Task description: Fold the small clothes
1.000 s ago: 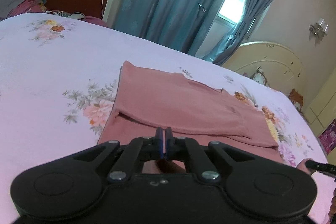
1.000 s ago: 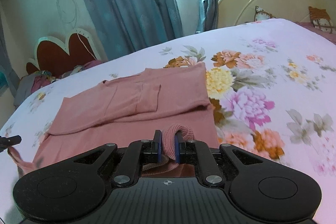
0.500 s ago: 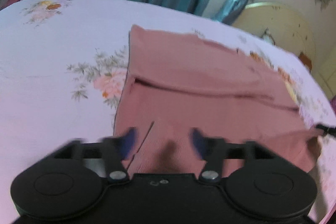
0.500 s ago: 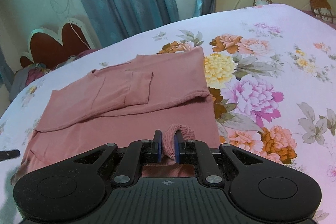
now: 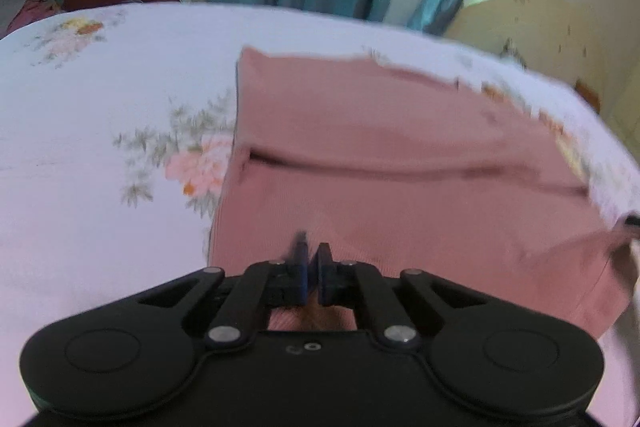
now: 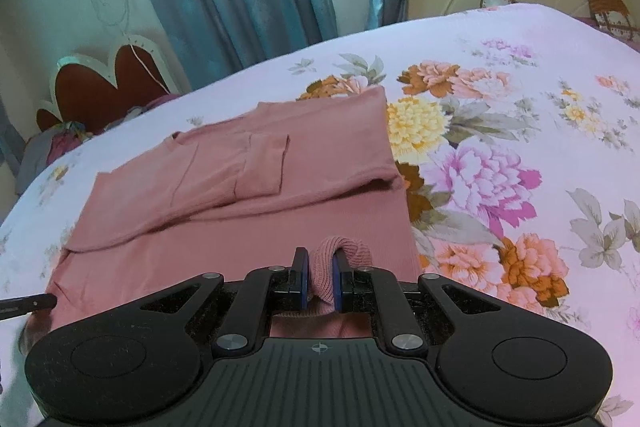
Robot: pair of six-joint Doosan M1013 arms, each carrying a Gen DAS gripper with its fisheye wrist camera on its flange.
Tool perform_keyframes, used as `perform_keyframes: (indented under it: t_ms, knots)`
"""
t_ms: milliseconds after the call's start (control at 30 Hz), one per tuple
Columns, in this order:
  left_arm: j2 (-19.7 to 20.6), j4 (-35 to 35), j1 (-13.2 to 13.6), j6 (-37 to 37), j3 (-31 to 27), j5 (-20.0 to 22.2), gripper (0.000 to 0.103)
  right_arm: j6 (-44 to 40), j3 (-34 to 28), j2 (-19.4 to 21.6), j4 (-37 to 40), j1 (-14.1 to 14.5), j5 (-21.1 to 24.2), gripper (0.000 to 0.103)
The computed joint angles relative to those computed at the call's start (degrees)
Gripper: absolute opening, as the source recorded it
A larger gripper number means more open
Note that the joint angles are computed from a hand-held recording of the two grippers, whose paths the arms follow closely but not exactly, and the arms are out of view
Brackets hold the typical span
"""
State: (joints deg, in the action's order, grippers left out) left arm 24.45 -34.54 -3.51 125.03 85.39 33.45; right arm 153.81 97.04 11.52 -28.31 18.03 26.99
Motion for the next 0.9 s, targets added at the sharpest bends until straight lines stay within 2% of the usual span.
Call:
perform_keyframes:
  t_ms: [233,433,633,900]
  knots:
    - [0.61,-9.08,-0.79,3.44,-2.94,-6.26,0.004,1.57,-2.8,1.55,-2.0,-1.84,-2.75,0.011]
    - [4.28,-7.39,-2.33,-0.85,-9.0,-9.76,0.004,-0.34,-7.36,4.93,-0.12,-5.01,-5.16,0.011]
    - [8.3,1.81,-4.27,-11.37,-14.66,-13.23,0.004,-7.14,-12.84,9.45,8.45,-7.89,-6.22,0.011]
    - [13.19,21.27,-6.15,-30.27,-20.97,-13.97,0.004,-13.15,-20.59,16.28,17.46,-10.15,-3.52,0.011]
